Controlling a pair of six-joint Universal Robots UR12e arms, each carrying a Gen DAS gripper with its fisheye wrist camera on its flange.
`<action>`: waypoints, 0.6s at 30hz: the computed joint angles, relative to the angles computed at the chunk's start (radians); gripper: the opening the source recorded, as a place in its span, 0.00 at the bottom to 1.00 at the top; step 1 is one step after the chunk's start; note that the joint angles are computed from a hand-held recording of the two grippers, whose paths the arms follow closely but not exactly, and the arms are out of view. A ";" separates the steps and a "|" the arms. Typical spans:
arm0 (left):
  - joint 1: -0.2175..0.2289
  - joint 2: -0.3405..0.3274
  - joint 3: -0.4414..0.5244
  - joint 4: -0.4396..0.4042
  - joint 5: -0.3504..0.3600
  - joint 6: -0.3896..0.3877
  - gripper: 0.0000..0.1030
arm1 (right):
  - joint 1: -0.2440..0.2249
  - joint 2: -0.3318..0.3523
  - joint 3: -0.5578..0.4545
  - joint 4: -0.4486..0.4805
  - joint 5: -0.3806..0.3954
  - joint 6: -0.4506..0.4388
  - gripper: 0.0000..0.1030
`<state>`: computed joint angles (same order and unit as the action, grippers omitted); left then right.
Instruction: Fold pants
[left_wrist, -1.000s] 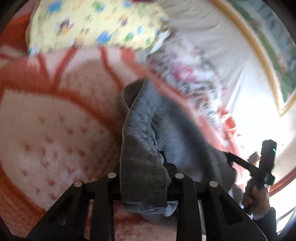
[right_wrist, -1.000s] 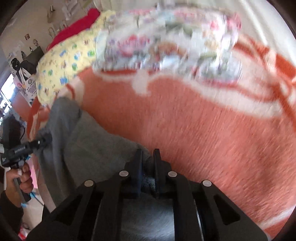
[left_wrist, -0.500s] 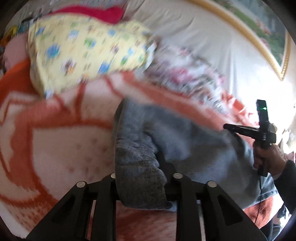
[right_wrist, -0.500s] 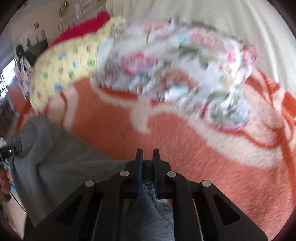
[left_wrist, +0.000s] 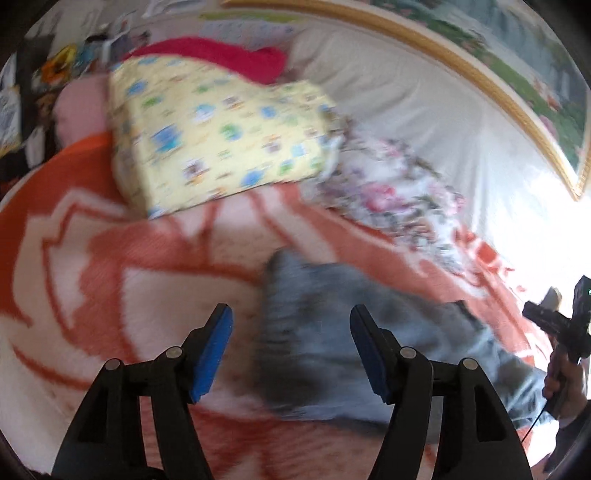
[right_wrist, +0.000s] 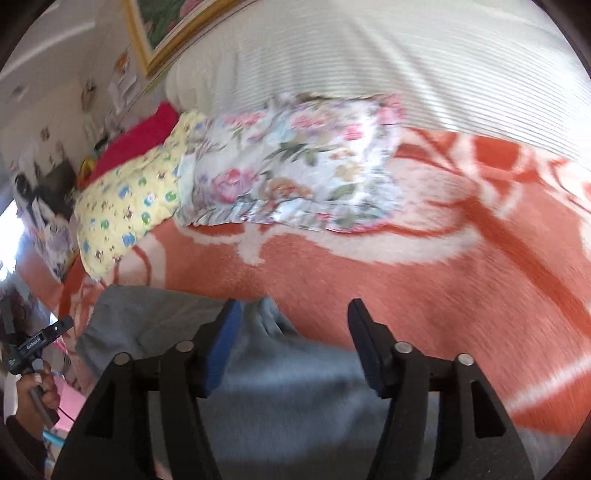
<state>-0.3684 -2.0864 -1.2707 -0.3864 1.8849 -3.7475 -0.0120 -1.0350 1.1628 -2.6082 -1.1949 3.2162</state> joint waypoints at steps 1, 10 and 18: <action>-0.007 -0.010 0.021 0.003 -0.010 0.019 0.69 | -0.009 -0.022 0.035 -0.015 -0.003 0.018 0.64; -0.071 -0.201 0.344 -0.118 -0.274 0.215 0.73 | -0.102 -0.210 0.324 -0.074 -0.086 0.154 0.64; -0.116 -0.381 0.665 -0.329 -0.489 0.300 0.75 | -0.188 -0.343 0.518 -0.129 -0.171 0.267 0.64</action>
<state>-0.4843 -2.4674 -0.6052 -0.7158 1.3955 -3.4479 -0.1997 -1.3785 1.6810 -2.7374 -1.3655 3.4836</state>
